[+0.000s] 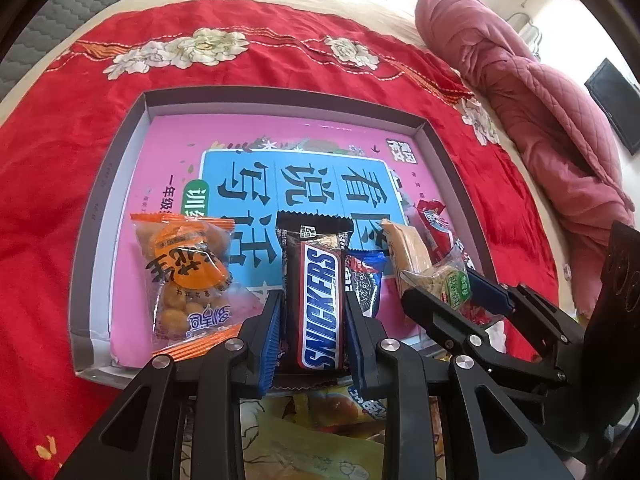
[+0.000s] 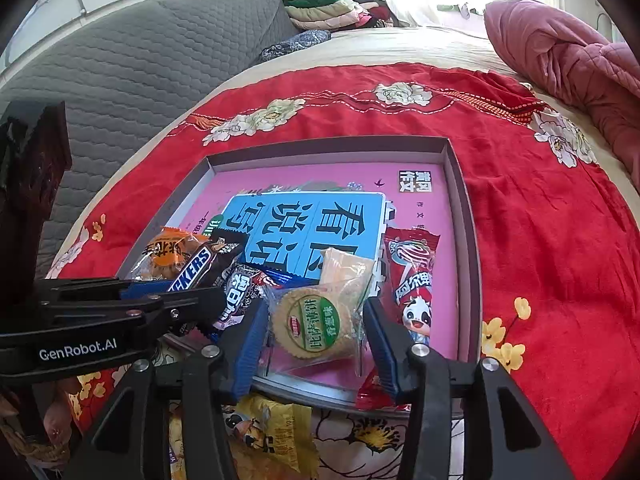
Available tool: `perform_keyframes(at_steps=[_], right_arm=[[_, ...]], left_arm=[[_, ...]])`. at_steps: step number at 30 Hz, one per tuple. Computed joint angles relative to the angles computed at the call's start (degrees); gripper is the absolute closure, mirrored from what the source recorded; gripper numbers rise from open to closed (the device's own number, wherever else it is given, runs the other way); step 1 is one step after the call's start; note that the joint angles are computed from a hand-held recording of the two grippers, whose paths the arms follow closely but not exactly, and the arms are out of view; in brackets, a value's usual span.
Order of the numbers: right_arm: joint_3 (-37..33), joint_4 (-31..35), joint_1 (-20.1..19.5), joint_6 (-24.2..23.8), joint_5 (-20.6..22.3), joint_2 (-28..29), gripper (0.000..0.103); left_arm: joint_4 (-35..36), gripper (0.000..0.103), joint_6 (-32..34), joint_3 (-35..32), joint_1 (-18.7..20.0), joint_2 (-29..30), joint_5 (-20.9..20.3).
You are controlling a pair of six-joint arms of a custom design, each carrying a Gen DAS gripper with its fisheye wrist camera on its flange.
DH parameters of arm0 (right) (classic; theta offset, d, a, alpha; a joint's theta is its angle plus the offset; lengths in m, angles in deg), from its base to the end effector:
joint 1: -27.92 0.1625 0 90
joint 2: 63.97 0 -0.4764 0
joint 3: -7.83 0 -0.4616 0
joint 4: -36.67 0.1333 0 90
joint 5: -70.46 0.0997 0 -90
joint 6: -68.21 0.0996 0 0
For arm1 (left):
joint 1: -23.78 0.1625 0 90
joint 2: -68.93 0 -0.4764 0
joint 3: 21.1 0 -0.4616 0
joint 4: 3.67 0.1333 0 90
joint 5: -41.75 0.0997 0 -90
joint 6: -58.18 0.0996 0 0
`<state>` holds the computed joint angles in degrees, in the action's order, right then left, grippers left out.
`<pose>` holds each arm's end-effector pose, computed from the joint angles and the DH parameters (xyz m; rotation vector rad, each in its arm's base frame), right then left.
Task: Organize snacks
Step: 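Lower both packs into the tray and open both grippers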
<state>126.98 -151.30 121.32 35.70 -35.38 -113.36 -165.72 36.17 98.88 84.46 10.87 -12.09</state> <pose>0.1417 -0.5956 0.0538 0.7425 -2.5973 0.5622 -0.1173 -0.6011 0.0979 0.0903 2.5880 -0.5728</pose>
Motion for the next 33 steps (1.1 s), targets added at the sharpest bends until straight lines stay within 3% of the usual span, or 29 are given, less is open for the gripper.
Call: perform_keyframes(at_steps=[20, 33], right_arm=[[0.4, -0.84, 0.08, 0.49, 0.65, -0.65, 0.048], [0.62, -1.18, 0.05, 0.82, 2.04, -1.17, 0.047]], left_arm=[[0.43, 0.073, -0.98, 0.44, -0.11, -0.83, 0.81], [0.61, 0.064, -1.85, 0.69, 0.04, -1.59, 0.48]])
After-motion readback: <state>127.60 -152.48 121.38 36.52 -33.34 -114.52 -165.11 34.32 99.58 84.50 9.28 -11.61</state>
